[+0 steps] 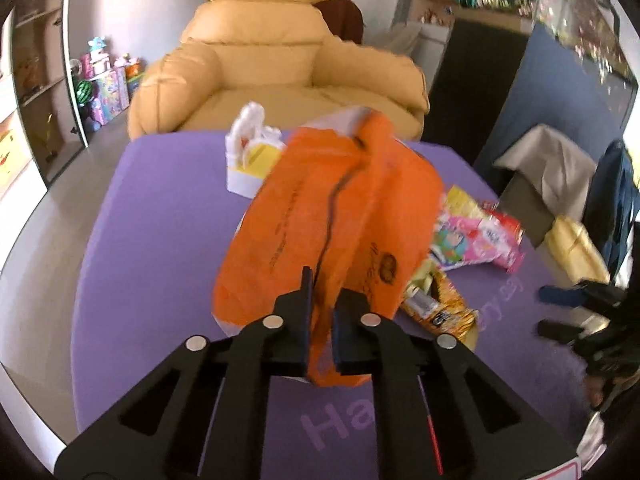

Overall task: Collect trash
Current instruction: 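Grasp the cream snack stick pack with the right gripper while the left lifts the orange bag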

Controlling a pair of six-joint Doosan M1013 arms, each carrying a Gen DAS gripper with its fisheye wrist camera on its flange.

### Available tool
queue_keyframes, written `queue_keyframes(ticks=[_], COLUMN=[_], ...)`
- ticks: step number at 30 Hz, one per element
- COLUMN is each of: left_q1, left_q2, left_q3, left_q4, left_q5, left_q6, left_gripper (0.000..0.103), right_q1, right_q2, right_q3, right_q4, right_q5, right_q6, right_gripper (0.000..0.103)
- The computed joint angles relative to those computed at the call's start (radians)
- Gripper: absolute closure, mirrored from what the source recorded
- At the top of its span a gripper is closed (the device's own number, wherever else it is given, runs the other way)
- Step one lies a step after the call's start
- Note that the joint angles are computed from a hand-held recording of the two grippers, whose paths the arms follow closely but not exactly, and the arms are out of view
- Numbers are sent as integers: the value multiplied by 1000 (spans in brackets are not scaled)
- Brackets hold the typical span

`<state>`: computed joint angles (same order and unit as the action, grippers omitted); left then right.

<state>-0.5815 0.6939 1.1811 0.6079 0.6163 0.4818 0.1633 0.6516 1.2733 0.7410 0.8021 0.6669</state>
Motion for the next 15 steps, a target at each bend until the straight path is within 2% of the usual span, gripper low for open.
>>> queue_keyframes(ticks=[4, 6, 9, 12, 15], left_q1=[-6, -8, -18, -34, -39], left_q2=[-39, -45, -56, -57, -59], left_q3=[49, 52, 61, 61, 65], left_q4=[88, 103, 157, 221, 241], left_q5=[-39, -40, -14, 29, 41], left_q6=[-123, -144, -192, -243, -274], left_gripper=[97, 97, 97, 97, 97], right_q1=[28, 46, 71, 91, 103], right_q2=[55, 80, 126, 147, 173], right_q3=[-83, -119, -189, -226, -274], right_q4=[34, 13, -34, -90, -127], right_q5=[82, 85, 107, 92, 106], right_q6=[-5, 30, 87, 119, 154], right_gripper=[56, 56, 56, 56, 56])
